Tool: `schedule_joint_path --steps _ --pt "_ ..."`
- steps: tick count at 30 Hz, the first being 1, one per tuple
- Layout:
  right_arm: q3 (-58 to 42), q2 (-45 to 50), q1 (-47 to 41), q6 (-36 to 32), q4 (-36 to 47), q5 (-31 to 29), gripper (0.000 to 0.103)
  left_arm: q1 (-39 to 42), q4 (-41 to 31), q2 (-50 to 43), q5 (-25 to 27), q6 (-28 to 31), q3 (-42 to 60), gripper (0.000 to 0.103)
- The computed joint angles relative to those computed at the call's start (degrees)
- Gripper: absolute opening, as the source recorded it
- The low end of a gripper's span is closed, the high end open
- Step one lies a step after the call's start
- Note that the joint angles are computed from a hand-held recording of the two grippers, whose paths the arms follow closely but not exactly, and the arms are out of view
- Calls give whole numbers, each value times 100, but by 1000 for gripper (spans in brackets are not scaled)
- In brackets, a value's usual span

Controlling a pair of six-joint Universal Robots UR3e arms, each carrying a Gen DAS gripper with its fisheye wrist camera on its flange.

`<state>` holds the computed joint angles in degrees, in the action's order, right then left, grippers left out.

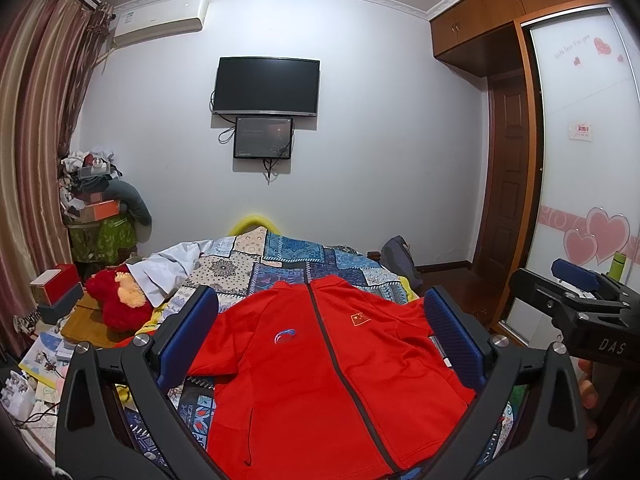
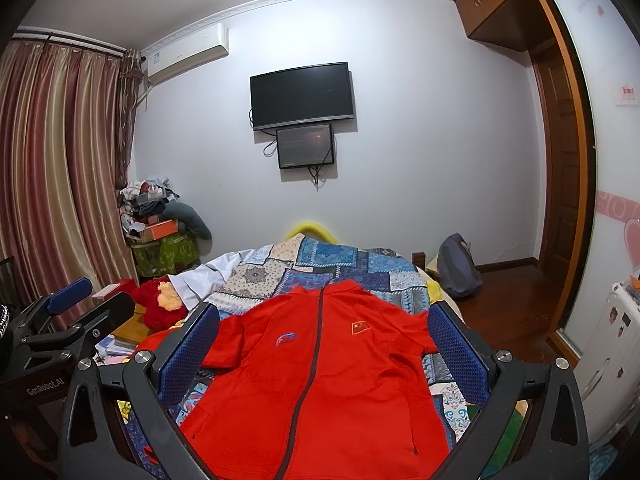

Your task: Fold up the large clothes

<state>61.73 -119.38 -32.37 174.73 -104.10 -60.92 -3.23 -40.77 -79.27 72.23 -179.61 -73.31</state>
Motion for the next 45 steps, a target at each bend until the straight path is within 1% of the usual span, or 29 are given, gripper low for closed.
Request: schedule_joint_path --steps 8,11,12,20,21,23,26,28,31,32,34,36,38,40,42,43,45 --pt "4 14 44 12 -15 -42 103 10 -22 -7 -27 12 10 103" --pt "112 183 660 186 -351 -627 103 35 -49 -39 -46 20 50 103" --pt "165 266 981 282 -522 -925 103 43 -51 -48 -47 26 58 103" --pt "182 660 1816 457 -868 -1730 103 1 30 -259 79 26 141 103" --pt "80 774 1827 435 -838 -1730 103 -33 82 -327 145 40 158 103" --pt "-59 1018 2140 489 -893 -2057 103 -34 150 -420 236 64 190 103" --pt "-223 1347 2247 442 -940 -2197 103 22 224 -703 430 64 371 103" --pt "-334 1602 2249 398 -972 -2196 103 84 156 -1011 611 73 652 103" --pt "-667 2124 2224 297 -907 -2090 103 343 -59 -1539 661 -32 1156 103" --pt "-803 2318 2266 295 -881 -2146 103 390 -128 -1673 660 -77 1287 103" --pt "-1134 2777 2333 256 -819 -2218 103 615 -452 -2158 606 -173 1810 103" --pt "-1455 3217 2387 197 -747 -2270 103 791 -850 -2731 713 -268 2454 103" --pt "-1913 3735 2415 161 -561 -2281 103 909 -1122 -3186 874 -373 2927 103" --pt "-2380 4236 2416 149 -361 -2234 103 1032 -1420 -3790 1161 -463 3537 103" --pt "-2874 4740 2424 139 -185 -2187 103 1146 -1708 -4352 1492 -406 4076 103" --pt "-3083 4995 2424 131 -141 -2142 103 1228 -1825 -4595 1513 -360 4296 103" --pt "-3431 5450 2377 112 -154 -1909 103 1344 -1847 -4875 1602 -305 4381 103"
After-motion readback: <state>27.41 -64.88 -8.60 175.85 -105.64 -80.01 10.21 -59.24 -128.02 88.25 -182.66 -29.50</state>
